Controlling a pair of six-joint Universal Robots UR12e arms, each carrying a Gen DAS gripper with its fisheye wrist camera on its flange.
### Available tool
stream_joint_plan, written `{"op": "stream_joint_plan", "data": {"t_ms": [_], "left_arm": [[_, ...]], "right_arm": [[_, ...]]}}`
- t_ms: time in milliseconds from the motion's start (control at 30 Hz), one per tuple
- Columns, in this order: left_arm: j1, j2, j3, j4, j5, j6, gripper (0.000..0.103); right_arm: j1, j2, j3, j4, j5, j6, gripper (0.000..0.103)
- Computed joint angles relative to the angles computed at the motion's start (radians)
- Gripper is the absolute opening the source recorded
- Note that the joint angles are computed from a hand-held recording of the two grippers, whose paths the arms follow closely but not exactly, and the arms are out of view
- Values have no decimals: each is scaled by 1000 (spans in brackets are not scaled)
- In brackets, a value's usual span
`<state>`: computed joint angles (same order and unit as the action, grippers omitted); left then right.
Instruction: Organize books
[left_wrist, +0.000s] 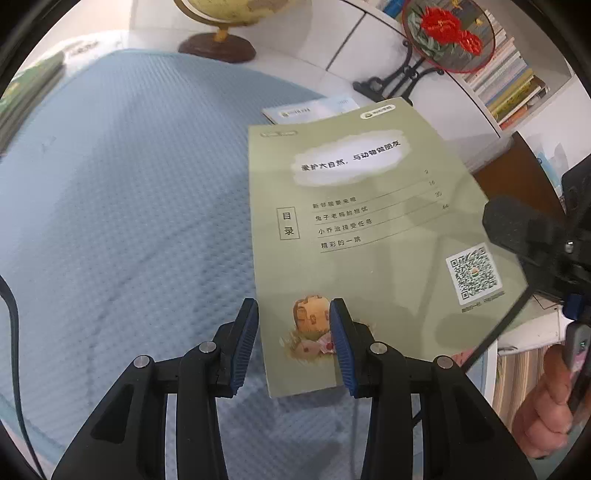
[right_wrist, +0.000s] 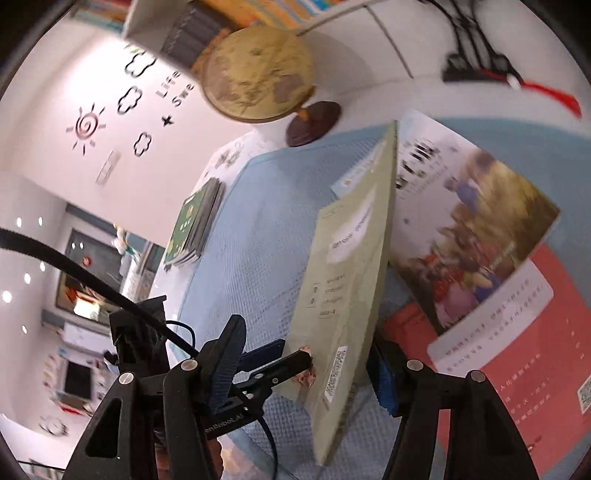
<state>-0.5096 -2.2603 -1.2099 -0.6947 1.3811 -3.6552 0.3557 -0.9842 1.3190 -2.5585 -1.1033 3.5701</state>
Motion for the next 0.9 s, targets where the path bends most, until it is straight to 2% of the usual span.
{"op": "stream_joint_plan", "data": {"t_ms": [100,300,467,533,633,900], "left_arm": [[2,24,-29,16,39,-5,36],[14,116,-133,41,200,-61,36],[37,185,-205,8,319,-120,36],[46,204,-221,-37,359,-143,36],[60,237,-264,-69,389,-168,36],[83,270,-337,-123,390,-235,36]], "right_arm": [[17,8,-27,10,-5,-26,61],[52,46,-104,25,22,-58,61],[78,109,-198,75,93,-57,61],[91,137,-237,104,114,-57,61],[108,174,-290,147,136,-65,61],[142,247,-401,311,91,-104,61]]}}
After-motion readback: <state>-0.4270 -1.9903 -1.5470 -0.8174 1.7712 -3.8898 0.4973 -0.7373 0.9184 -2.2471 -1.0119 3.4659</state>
